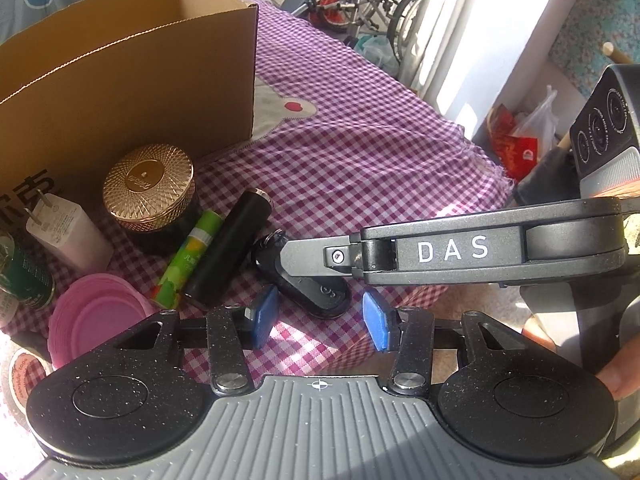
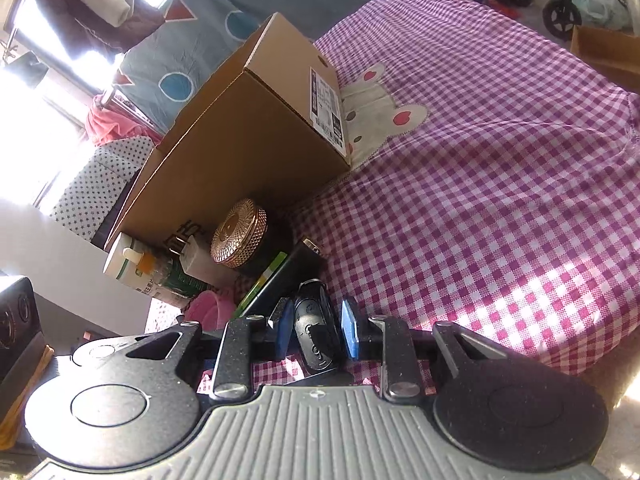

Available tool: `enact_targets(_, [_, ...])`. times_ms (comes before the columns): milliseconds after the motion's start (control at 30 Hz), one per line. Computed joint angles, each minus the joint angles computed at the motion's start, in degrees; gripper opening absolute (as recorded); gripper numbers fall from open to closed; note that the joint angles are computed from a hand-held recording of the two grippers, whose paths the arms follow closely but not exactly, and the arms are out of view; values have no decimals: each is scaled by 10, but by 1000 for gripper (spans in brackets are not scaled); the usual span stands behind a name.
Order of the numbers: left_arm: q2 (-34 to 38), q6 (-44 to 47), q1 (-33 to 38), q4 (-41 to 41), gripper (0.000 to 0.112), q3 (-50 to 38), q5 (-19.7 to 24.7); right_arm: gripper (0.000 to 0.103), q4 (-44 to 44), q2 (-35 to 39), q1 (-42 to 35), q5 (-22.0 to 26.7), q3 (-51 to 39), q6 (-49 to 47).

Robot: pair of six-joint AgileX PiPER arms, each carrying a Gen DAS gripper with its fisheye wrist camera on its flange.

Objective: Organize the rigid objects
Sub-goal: 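Close the right gripper on the black key fob and lift it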

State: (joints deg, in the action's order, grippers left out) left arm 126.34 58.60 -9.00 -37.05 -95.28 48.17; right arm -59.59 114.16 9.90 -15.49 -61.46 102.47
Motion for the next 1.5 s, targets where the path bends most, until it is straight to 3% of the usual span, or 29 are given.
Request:
enact_targets(133, [2,5,3,-6,48,-2,0,29,-70,6,-8,-20,-12,73])
enact_targets(367, [1,12,3,-8,48,0,-5,29,-21,10,-38,-113,7,32])
enact_targets(633, [-2,19,0,-10,47,7,-13,29,-42,35,-23,-83,-20,57])
enact_targets(833, [4,21,0,-15,47,1,-20,18,-27,45,-23,-83,-25,45])
enact_targets(1033, [7,15,0,-13,45,-5,-22,18,-16,42,-25,-90,-18,34])
enact_targets(1267, [-20,41,2,-33,45,31,-40,18,32,17,-20,-95,11,-12])
enact_targets(1500, [-77,108,18,-85,45,93,-59,18,78,-32,5,-71,32,-61])
